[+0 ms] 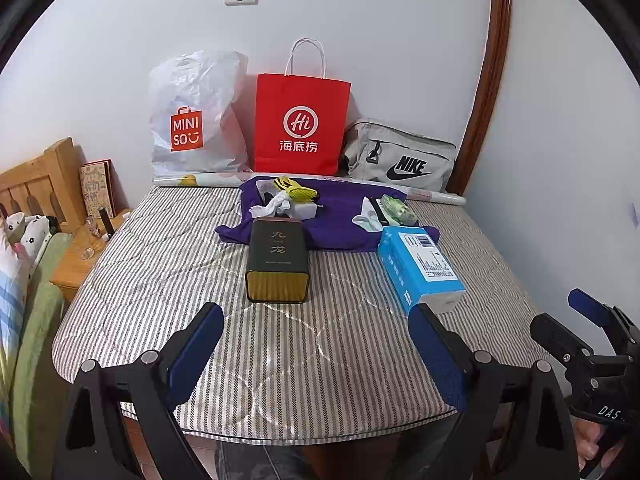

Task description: Organize soft objects

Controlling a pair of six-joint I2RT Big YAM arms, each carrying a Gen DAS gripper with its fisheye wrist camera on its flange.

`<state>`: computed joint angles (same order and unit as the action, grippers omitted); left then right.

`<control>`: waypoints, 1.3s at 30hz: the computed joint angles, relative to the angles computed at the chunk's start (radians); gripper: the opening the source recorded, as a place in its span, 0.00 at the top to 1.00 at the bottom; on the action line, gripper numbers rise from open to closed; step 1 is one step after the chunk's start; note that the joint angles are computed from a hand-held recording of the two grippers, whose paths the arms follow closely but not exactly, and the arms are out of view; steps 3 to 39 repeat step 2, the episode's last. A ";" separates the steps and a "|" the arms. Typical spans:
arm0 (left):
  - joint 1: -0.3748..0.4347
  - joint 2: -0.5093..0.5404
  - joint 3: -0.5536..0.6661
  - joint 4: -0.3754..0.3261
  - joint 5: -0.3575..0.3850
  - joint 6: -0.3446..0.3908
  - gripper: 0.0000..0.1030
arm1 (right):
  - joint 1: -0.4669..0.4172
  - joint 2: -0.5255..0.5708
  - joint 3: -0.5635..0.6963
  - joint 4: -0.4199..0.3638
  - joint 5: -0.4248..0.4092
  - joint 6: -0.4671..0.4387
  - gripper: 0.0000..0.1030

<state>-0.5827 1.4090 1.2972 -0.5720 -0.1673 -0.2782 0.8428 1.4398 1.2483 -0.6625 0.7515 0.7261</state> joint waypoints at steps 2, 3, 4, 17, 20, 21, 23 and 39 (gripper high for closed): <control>0.001 0.001 0.000 0.005 0.000 0.001 0.09 | 0.000 -0.001 -0.001 0.002 -0.002 0.000 0.00; 0.001 0.001 0.000 0.005 0.000 0.001 0.09 | 0.000 -0.001 -0.001 0.002 -0.002 0.000 0.00; 0.001 0.001 0.000 0.005 0.000 0.001 0.09 | 0.000 -0.001 -0.001 0.002 -0.002 0.000 0.00; 0.001 0.001 0.000 0.005 0.000 0.001 0.09 | 0.000 -0.001 -0.001 0.002 -0.002 0.000 0.00; 0.001 0.001 0.000 0.005 0.000 0.001 0.09 | 0.000 -0.001 -0.001 0.002 -0.002 0.000 0.00; 0.001 0.001 0.000 0.005 0.000 0.001 0.09 | 0.000 -0.001 -0.001 0.002 -0.002 0.000 0.00; 0.001 0.001 0.000 0.005 0.000 0.001 0.09 | 0.000 -0.001 -0.001 0.002 -0.002 0.000 0.00; 0.001 0.001 0.000 0.005 0.000 0.001 0.09 | 0.000 -0.001 -0.001 0.002 -0.002 0.000 0.00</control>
